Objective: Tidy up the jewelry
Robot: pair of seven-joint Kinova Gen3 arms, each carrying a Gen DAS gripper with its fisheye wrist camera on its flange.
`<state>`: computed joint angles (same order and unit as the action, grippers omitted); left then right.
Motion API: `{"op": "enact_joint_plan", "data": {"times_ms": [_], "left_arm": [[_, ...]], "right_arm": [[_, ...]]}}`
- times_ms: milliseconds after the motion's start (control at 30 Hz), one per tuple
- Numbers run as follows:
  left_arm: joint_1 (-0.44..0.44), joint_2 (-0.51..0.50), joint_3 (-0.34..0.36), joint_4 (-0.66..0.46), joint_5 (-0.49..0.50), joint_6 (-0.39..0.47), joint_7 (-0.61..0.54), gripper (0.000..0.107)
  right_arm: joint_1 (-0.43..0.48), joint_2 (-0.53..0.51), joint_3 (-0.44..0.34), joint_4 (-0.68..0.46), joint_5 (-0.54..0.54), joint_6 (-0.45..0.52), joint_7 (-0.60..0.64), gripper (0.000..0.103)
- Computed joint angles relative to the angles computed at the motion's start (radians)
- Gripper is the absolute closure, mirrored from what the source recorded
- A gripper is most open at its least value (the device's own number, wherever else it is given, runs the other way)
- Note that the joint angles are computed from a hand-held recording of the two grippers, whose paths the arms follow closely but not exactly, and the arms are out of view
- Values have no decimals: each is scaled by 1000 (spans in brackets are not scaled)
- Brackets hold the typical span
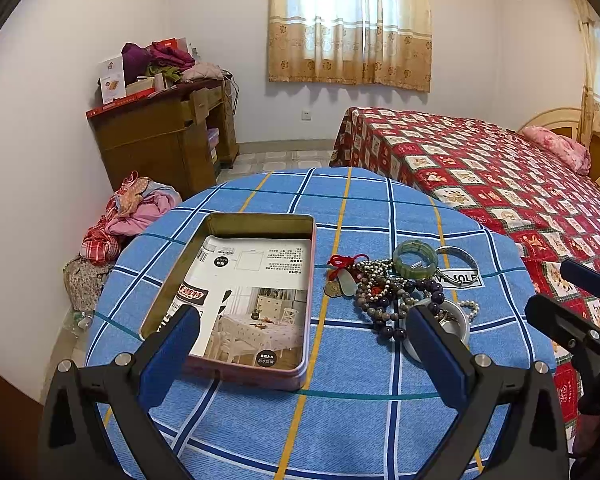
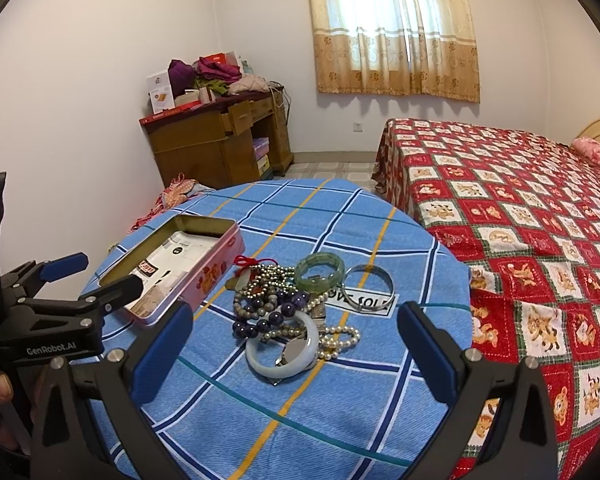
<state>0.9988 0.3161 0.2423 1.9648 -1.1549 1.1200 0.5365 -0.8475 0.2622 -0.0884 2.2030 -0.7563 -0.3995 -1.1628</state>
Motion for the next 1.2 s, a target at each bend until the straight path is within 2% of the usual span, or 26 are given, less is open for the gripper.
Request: {"op": "enact_joint_plan", "data": {"times_ms": [700,833,900,967,1033,1133,1200], "left_arm": [[-10,8,-3,0,9,-22,1,6],[-37,9,-15,9,9,-88,-4,6],[-44,20,-21,6,-7,-126,-7,6],[-33,37,-30,-3,-34,-131,-3,6],[-31,49,-35,-16,-60,-156,-21,6],[-29,74,-46,-44,-93,-183,-60,6],[-32,94,-56,-67,-106,-208,-89,17]], "right_arm": [[-6,14,-10,-1,-3,-10,-7,0],[2,27,-3,4,19,-12,-23,0],[-7,36,22,-1,-7,5,0,0],[-3,48,41,-6,-21,24,7,6],[7,60,54,-10,-18,47,-3,17],[18,69,68,-10,1,64,-31,22],[18,73,77,-9,12,67,-47,22]]}}
